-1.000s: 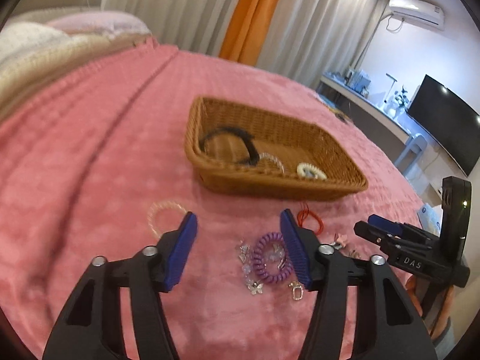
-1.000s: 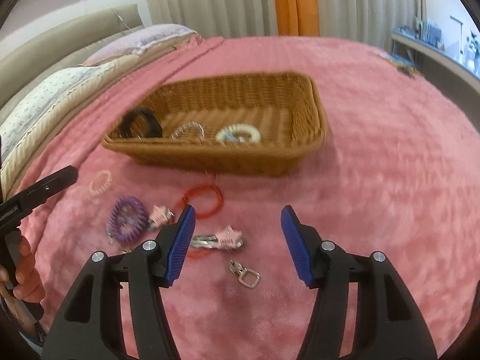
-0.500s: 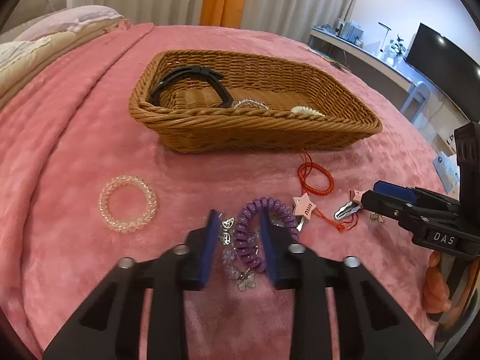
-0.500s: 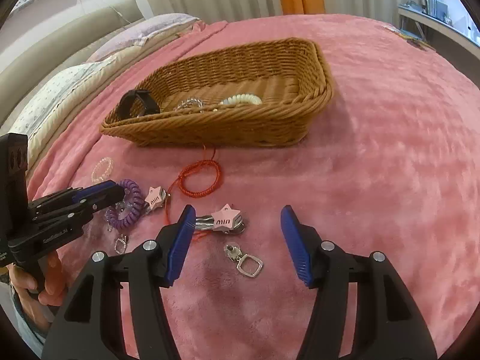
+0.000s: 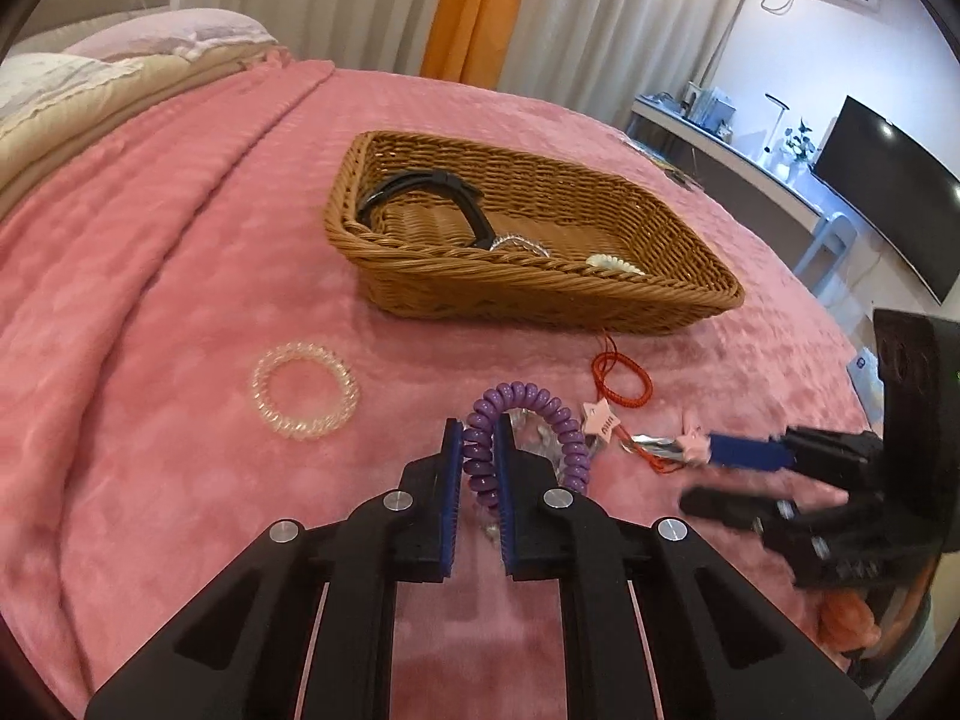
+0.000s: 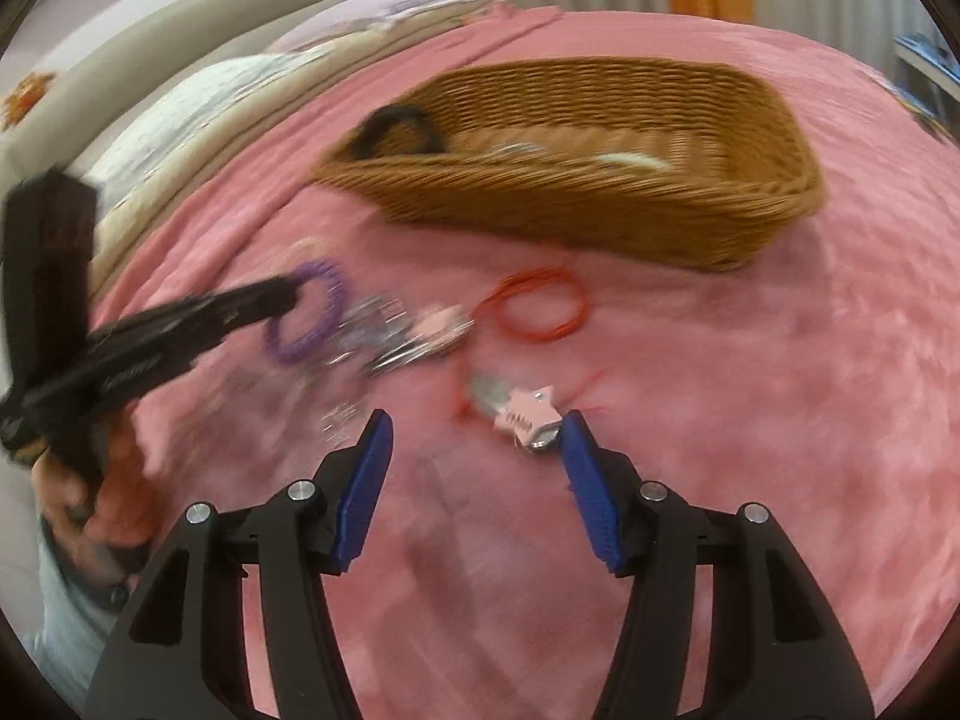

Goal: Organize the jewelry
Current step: 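Grasp the purple coil bracelet with the left tool while the right tool grasps the pink star key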

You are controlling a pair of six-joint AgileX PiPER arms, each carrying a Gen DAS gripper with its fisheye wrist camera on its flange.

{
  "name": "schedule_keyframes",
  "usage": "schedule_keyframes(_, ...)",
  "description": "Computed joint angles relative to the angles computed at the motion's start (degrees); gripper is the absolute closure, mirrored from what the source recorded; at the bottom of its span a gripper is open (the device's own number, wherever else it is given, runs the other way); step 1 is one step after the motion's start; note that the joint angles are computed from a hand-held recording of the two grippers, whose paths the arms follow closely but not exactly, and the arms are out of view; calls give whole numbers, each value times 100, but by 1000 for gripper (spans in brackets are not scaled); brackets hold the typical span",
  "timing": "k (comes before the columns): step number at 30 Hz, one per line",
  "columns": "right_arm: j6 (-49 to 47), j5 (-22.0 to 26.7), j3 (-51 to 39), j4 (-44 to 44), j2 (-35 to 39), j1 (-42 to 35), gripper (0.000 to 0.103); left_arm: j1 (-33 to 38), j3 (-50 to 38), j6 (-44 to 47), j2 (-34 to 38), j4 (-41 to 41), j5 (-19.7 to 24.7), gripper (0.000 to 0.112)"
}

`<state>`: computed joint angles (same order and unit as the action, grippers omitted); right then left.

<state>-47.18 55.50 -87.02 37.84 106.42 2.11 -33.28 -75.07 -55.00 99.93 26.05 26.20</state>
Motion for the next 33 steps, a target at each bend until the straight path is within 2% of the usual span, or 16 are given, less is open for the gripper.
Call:
schedule_keyframes(4, -630, -5, 784, 169, -616, 56, 49, -138, 458, -497, -323, 324, -117, 103)
schedule_keyframes(8, 264, -1221, 1249, -794, -1007, 409, 49, -149, 645, -937, -440, 675, -245, 103)
schedule_keyframes(9, 441, -1346, 1215, -921, -982, 424, 50, -138, 687, -1005, -459, 733, -290, 103)
schedule_keyframes(10, 501, -1347, 1138, -922, -925, 396, 52, -121, 725, -1056, -469, 769, -356, 103)
schedule_keyframes(12, 750, -1259, 791, -968, -676, 356, 67, -124, 780, -1164, -474, 856, -403, 103)
schedule_keyframes(14, 964, -1307, 533, -1121, -455, 387, 72, -98, 797, -1133, -473, 794, -444, 103)
schedule_keyframes(24, 1344, -1164, -160, -1720, 175, 600, 73, -144, 759, -1116, -419, 897, -394, 103)
schedule_keyframes(27, 1337, -1238, -138, -1792, 164, 644, 73, -128, 766, -1076, -411, 827, -409, 103)
schedule_keyframes(28, 1271, -1257, -74, -1742, 121, 633, 80, -109, 775, -1045, -410, 791, -427, 103)
schedule_keyframes(29, 1222, -1257, -31, -1699, 90, 628, 82, -106, 781, -1052, -409, 789, -432, 103)
schedule_keyframes(33, 1138, -1356, 220, -1579, -114, 577, 82, -102, 768, -1060, -401, 799, -449, 103)
